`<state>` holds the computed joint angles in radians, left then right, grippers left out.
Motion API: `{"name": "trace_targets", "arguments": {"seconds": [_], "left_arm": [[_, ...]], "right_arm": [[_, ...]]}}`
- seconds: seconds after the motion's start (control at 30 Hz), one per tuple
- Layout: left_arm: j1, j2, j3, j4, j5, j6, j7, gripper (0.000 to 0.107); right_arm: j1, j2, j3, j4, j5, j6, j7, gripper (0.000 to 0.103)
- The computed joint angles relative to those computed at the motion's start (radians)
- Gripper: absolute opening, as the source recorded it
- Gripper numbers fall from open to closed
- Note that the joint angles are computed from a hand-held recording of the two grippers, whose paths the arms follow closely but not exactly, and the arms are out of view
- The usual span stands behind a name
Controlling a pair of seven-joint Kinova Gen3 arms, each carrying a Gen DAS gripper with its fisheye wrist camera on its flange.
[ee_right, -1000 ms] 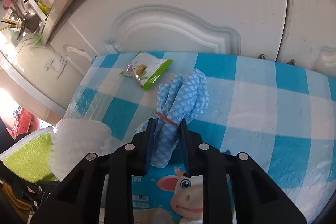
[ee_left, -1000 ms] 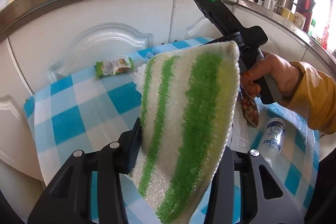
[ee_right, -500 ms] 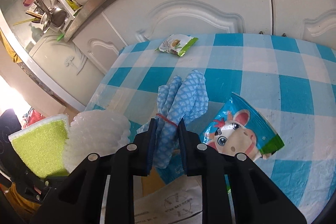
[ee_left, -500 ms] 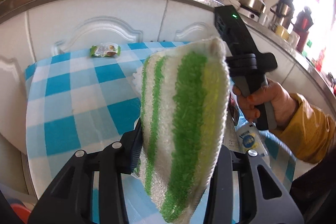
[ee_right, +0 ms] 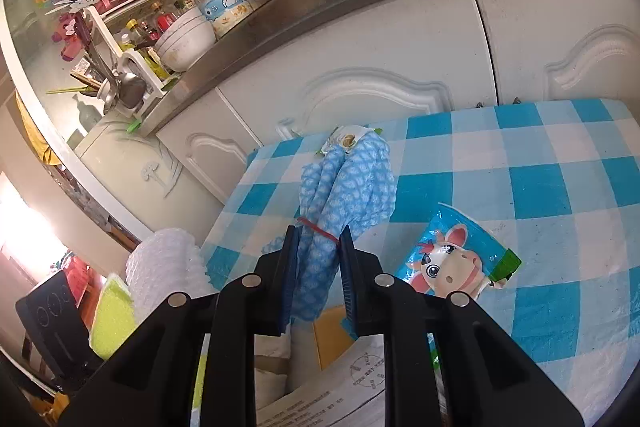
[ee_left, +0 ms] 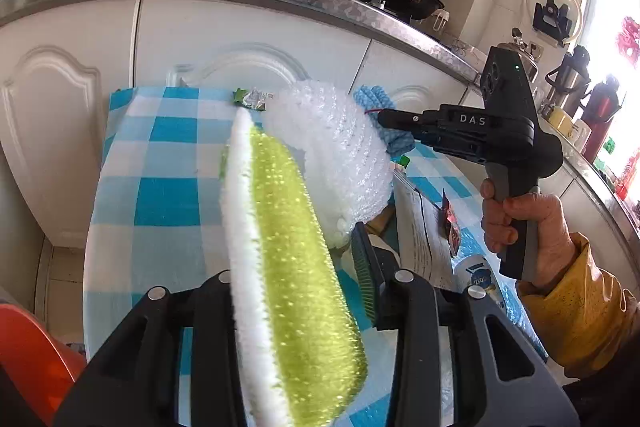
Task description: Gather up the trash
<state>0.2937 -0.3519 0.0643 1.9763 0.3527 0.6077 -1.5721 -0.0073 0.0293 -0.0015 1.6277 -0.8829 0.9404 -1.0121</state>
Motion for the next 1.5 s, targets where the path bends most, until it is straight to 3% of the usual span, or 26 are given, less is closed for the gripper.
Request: {"name": "trace_targets", "arguments": {"seconds": [0.4,0.57,0.67,0.73,0.83,0.93,1.03,1.17,1.3,1.4,1.5], "left_arm": [[0.012,-0.073,-0.011,0.049,0.016,0.075,0.049,0.039],[-0.042,-0.099,0.057,0.047,-0.050,0.124,0.123,0.058],[-0.068,-0.117,0.091,0.057,-0.086,0.131,0.171,0.059],[-0.069,-0.127,0.095,0.065,-0.099,0.129,0.188,0.054],[-0.057,-0.139,0.076,0.077,-0.095,0.126,0.199,0.035],[-0.060,-0.158,0.068,0.094,-0.095,0.112,0.215,0.031],[-0.078,-0.180,0.082,0.097,-0.113,0.116,0.239,0.029],[-0.081,-0.212,0.101,0.094,-0.132,0.112,0.256,0.028],[-0.065,-0.225,0.111,0.089,-0.136,0.105,0.259,0.028],[-0.057,-0.226,0.118,0.087,-0.135,0.107,0.266,0.028],[-0.047,-0.224,0.119,0.084,-0.133,0.120,0.269,0.028]], "right_arm": [[-0.044,-0.122,0.033,0.096,-0.046,0.002,-0.011,0.021],[-0.093,-0.176,0.037,0.173,-0.026,-0.058,0.008,0.021],[-0.125,-0.179,0.065,0.222,-0.074,-0.080,0.082,0.021],[-0.129,-0.177,0.089,0.252,-0.130,-0.074,0.131,0.021],[-0.115,-0.164,0.129,0.276,-0.223,-0.018,0.195,0.021],[-0.073,-0.188,0.139,0.264,-0.243,0.036,0.210,0.021],[-0.025,-0.233,0.158,0.212,-0.186,0.055,0.190,0.021],[0.022,-0.257,0.249,0.190,-0.152,0.096,0.180,0.021],[0.063,-0.296,0.340,0.278,-0.160,0.057,0.261,0.021],[0.103,-0.278,0.436,0.358,-0.237,0.092,0.327,0.022],[0.154,-0.273,0.466,0.420,-0.284,0.114,0.389,0.022]]}}
